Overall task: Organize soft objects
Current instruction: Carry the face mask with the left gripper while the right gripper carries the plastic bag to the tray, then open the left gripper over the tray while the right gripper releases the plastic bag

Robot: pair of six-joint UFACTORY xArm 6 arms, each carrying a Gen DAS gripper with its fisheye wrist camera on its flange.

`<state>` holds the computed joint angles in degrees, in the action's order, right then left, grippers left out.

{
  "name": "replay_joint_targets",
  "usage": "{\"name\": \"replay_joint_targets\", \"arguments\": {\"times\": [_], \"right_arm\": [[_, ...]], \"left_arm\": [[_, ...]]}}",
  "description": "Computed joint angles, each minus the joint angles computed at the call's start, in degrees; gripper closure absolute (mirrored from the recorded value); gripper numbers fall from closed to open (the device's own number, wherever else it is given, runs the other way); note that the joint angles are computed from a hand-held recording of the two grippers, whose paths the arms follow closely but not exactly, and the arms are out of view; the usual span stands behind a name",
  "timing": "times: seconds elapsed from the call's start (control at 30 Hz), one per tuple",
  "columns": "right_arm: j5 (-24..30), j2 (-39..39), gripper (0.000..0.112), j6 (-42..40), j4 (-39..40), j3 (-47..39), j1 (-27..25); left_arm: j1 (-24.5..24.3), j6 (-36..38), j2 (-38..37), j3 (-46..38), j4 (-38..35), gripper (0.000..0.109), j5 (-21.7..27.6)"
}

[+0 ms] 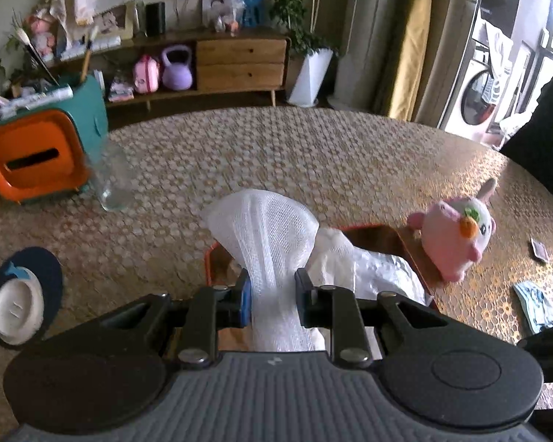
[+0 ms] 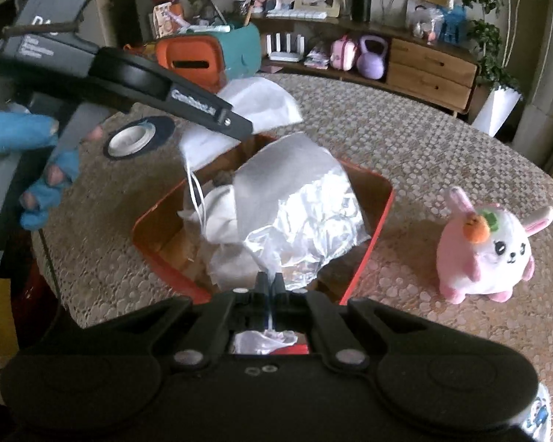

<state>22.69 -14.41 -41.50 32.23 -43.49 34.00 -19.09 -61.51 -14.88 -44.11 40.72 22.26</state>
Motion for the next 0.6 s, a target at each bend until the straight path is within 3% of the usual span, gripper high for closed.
{"name": "replay_joint_targets", "arguments": {"times": [0.17, 0.6], "right_arm": [[1.1, 1.1, 0.112, 0.5, -1.0, -0.7, -0.2], [-1.0, 6.1, 0.112, 4.0, -5.1, -3.4, -0.5]], "left_arm": [[0.5, 2.8, 1.9, 1.0, -4.5, 0.085, -3.3], [1.4, 9.3, 5.7, 1.0, -13.6, 0.085, -5.6]]}}
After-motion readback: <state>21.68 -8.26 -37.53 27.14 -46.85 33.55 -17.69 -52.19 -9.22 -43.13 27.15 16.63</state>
